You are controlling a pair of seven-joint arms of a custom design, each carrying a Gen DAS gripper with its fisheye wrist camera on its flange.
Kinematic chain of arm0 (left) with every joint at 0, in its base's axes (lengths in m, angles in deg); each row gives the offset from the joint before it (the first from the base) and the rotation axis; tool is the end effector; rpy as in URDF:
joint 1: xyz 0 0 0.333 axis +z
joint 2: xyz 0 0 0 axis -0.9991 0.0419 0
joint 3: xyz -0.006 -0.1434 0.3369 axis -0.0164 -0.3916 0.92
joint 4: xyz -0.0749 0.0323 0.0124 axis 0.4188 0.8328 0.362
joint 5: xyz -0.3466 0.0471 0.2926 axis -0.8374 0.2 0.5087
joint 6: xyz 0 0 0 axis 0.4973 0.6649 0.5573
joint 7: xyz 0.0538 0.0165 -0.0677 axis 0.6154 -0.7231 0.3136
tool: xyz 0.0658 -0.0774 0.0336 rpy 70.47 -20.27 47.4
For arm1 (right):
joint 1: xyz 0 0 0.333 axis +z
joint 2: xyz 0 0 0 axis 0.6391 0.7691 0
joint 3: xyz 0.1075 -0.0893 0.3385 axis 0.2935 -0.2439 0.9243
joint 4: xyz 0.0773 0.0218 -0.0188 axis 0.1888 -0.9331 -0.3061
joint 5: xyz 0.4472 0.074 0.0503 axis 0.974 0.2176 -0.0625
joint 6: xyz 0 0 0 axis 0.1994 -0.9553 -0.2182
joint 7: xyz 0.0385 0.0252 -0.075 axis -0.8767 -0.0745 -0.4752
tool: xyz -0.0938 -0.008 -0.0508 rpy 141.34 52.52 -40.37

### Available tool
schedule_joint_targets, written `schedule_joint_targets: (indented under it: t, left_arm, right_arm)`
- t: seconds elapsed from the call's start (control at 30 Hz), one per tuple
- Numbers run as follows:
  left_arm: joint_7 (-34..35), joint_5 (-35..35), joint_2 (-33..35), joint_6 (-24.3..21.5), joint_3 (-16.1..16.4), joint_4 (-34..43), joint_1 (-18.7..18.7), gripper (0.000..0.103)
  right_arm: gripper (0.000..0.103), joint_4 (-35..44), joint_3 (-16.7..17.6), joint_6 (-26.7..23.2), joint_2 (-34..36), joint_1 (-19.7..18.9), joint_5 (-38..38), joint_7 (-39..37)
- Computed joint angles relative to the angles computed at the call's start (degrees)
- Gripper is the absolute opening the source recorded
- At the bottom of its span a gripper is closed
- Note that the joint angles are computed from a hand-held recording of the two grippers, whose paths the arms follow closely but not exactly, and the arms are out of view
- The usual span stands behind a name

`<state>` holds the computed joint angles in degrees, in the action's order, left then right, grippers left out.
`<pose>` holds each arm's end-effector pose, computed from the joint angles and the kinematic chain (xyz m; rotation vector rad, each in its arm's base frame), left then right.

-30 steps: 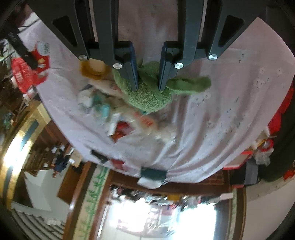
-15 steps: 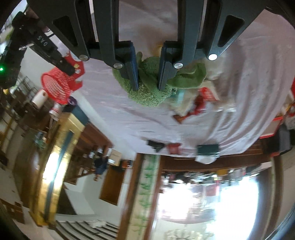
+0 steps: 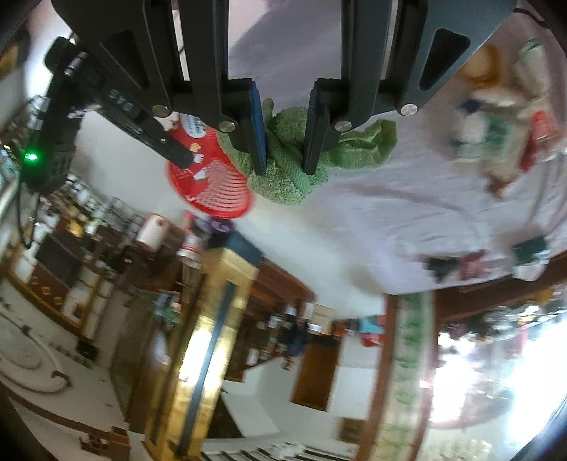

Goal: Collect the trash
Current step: 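Carry the red wrapper with the right gripper while the left gripper carries the green towel to the red basket, then open the right gripper over the red basket while the left gripper drops the green towel in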

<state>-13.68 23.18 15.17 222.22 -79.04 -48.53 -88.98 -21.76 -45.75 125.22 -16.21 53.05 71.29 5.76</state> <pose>0.6041 -0.1545 0.6654 -1.8278 1.5773 -1.0795 0.6732 0.2120 0.6042 -1.5706 1.2590 -0.1739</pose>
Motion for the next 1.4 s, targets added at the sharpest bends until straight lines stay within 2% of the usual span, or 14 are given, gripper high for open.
schedule_joint_targets:
  t: [0.2,0.37,0.5,0.73,0.97,1.17,1.23,1.27,1.3,1.37,1.4]
  left_arm:
    - [4.5,-1.5,11.3,-1.1,0.8,12.3,-3.7,0.019]
    - [5.2,-1.2,20.3,-3.3,3.3,22.6,-7.7,0.019]
    - [5.3,-1.9,27.4,-7.0,5.0,31.1,-10.0,0.019]
    - [8.8,-5.3,37.1,-13.5,5.3,43.9,-11.1,0.02]
    - [10.3,-6.8,40.5,-16.6,5.6,47.5,-11.6,0.02]
    - [11.6,-7.2,41.8,-18.0,5.7,49.1,-11.7,0.02]
    - [11.2,-7.1,41.2,-16.8,6.0,48.2,-12.0,0.023]
    - [11.5,-7.5,41.0,-15.9,5.7,47.7,-11.7,0.028]
    - [11.7,-7.8,40.4,-15.0,5.5,46.9,-11.6,0.038]
    - [11.2,-7.4,39.5,-13.2,6.0,45.5,-11.9,0.045]
    - [11.1,-7.3,38.5,-12.5,6.1,44.3,-11.9,0.045]
  right_arm:
    - [0.015,3.7,-1.4,2.6,3.7,-3.0,-4.5,6.7]
    - [0.015,8.3,-0.5,2.5,8.0,-6.0,-9.8,12.8]
    - [0.015,13.0,0.6,0.9,12.6,-8.6,-13.4,17.5]
    - [0.015,20.2,2.5,-0.7,18.9,-10.9,-21.3,24.9]
    - [0.017,23.7,4.6,-1.6,22.8,-12.6,-28.4,29.5]
    - [0.021,25.2,6.4,-2.2,24.7,-13.9,-30.3,30.7]
    - [0.025,25.2,7.6,-2.4,24.9,-14.8,-29.4,30.1]
    - [0.025,25.1,8.0,-2.4,24.9,-15.2,-29.0,29.6]
    - [0.027,25.2,8.1,-2.3,25.0,-15.2,-28.9,29.5]
    - [0.041,25.0,7.9,-2.1,24.7,-15.3,-29.0,29.6]
    - [0.043,24.9,8.1,-1.8,24.4,-15.4,-28.8,29.2]
